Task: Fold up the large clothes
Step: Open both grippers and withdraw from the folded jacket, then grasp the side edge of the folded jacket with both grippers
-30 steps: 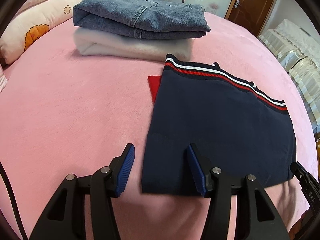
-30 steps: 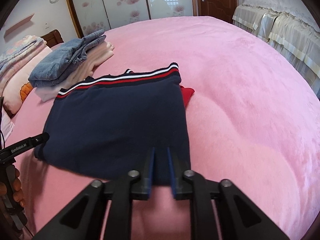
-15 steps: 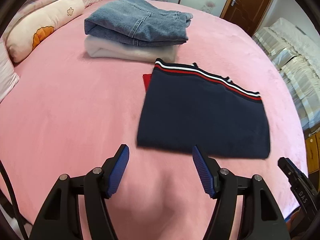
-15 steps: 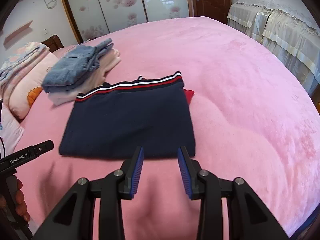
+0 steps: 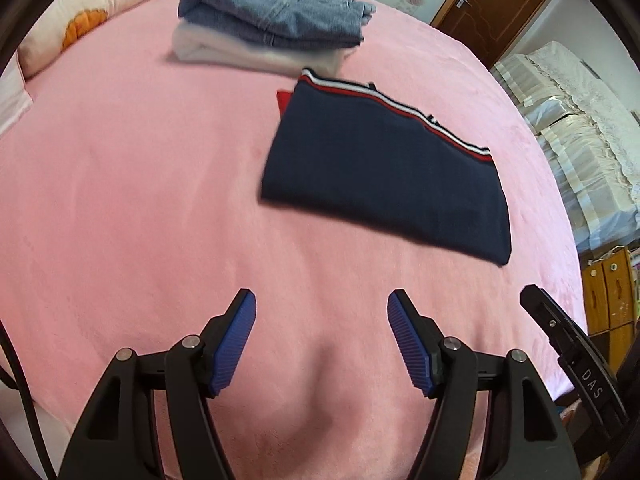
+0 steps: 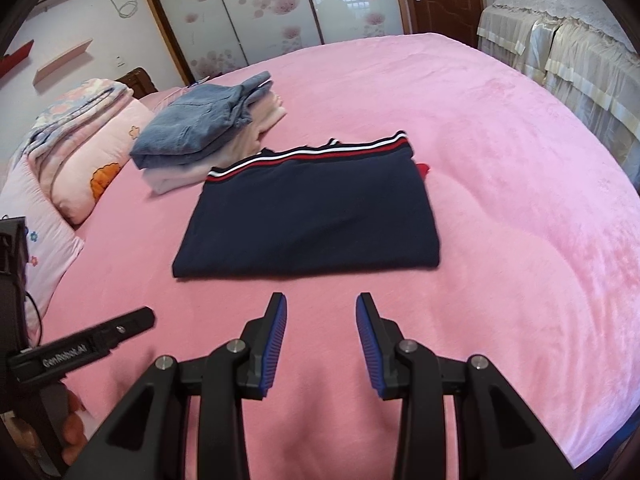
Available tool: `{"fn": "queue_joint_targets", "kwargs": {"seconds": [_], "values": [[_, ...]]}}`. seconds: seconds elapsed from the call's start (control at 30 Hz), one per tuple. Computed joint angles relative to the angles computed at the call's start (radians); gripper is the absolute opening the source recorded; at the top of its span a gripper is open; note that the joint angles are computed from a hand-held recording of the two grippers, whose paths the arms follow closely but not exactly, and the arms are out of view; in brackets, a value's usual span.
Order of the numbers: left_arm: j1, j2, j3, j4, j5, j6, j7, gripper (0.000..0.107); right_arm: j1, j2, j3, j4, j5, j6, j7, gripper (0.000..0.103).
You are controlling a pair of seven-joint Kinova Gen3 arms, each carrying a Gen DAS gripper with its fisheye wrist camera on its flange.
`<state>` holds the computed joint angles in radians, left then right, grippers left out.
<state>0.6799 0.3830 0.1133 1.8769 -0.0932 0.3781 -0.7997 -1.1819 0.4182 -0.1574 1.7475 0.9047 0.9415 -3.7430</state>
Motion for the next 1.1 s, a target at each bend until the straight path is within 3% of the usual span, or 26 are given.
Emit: {"fn": "queue_joint_targets", "kwargs": {"seconds": [0.3, 0.43, 0.53, 0.67, 0.73, 0.83, 1.1], "values": [[-0.407, 0.106, 0.407, 0.161, 0.242, -0.366, -0.273, 0.067, -0.054, 0.071, 0.028, -0.034, 0.077, 0.013, -0.041, 0.036], [-0.541, 0.213, 0.552, 0.203, 0.178, -0.529, -0.263, 0.067, -0.062, 0.096, 0.045, -0.040, 0.122, 0.015, -0.070, 0.036], [-0.554, 0.287, 0.560, 0.217, 0.123, -0.651, -0.229, 0.067, -0.048, 0.112, 0.051, -0.044, 0.137, -0.006, -0.078, 0.036], [-0.516, 0.342, 0.505, 0.222, 0.080, -0.805, -0.195, 0.067, -0.033, 0.131, 0.065, -0.050, 0.155, -0.039, -0.078, 0.036], [-0.501, 0.364, 0.483, 0.205, 0.052, -0.842, -0.180, 0.067, -0.028, 0.142, 0.073, -0.052, 0.166, -0.052, -0.075, 0.036], [-0.481, 0.404, 0.453, 0.160, 0.016, -0.879, -0.148, 0.067, -0.021, 0.157, 0.085, -0.061, 0.175, -0.066, -0.065, 0.036], [-0.434, 0.457, 0.383, 0.023, -0.056, -0.866, -0.052, 0.067, 0.004, 0.177, 0.120, -0.065, 0.206, -0.099, -0.067, 0.036]]}}
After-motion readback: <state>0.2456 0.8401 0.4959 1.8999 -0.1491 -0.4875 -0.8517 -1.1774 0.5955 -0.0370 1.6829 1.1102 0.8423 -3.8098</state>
